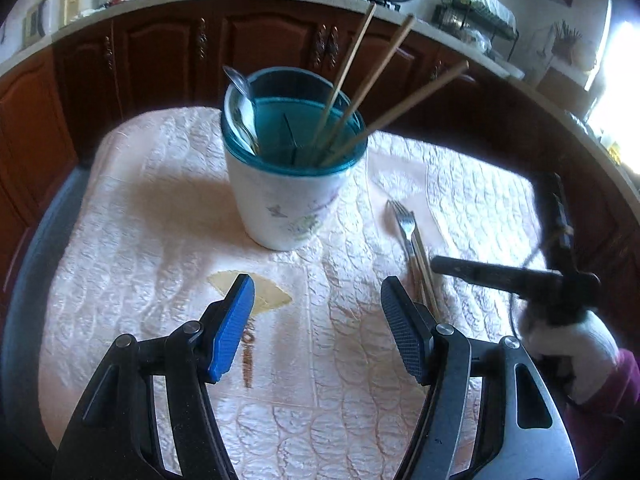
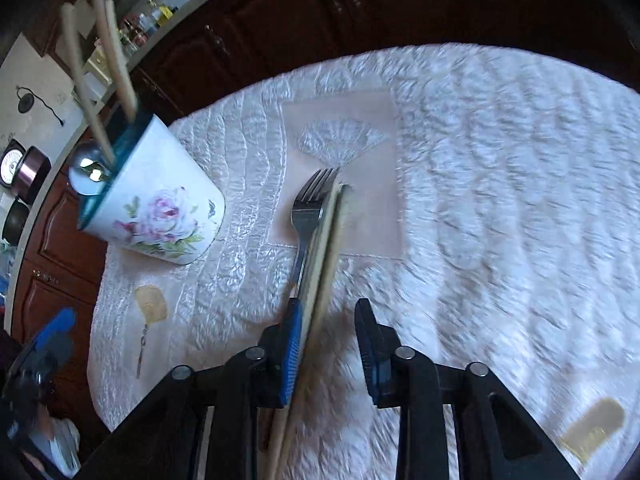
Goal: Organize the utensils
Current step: 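Move both tools back to the table and grasp a chopstick with the right tool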
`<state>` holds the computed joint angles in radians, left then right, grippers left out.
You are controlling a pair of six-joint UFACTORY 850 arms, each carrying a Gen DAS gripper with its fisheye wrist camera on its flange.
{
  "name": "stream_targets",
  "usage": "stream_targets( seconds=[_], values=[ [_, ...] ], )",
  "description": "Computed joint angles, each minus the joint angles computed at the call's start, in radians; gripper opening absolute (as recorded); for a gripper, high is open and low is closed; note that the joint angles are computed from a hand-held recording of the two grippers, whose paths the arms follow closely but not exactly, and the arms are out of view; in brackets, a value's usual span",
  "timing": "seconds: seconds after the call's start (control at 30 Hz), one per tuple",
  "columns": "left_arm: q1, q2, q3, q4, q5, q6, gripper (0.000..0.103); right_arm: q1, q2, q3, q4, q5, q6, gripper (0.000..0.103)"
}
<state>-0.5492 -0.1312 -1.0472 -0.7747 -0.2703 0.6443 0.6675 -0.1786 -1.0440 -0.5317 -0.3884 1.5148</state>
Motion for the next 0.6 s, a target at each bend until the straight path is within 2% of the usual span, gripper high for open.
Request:
stream_targets(
  seconds=[0.07,0.17,0.2,0.33,0.53,0.6],
  values=[
    [-0.006,-0.017,-0.012,0.03,-0.004,-0.027,0.066,-0.007,-0.023,-0.011,-0.031,0.012,0.026,0.014],
    [-0.017,-0.042,-0.032,0.071,-0.016,-0.065,0.066,-0.016,-0.018,-0.001,-0.048,0.036,0.053,0.013],
    [-0.022,-0.05,-0.039,0.078,-0.019,-0.068,0.066,-0.017,-0.011,0.009,-0.06,0.048,0.066,0.009],
    [-0.05,-0.085,-0.064,0.048,-0.025,-0.021,0.066,-0.008,0.09,0.111,-0.131,0.048,0.181,0.008],
    [-0.091,-0.201,-0.157,-0.056,-0.091,0.06,0.065,0.016,0.205,0.226,-0.113,0.003,0.234,0.008],
    [-0.103,-0.241,-0.193,-0.037,-0.111,0.033,0.056,0.018,0.219,0.237,-0.095,0.002,0.216,0.008]
  ],
)
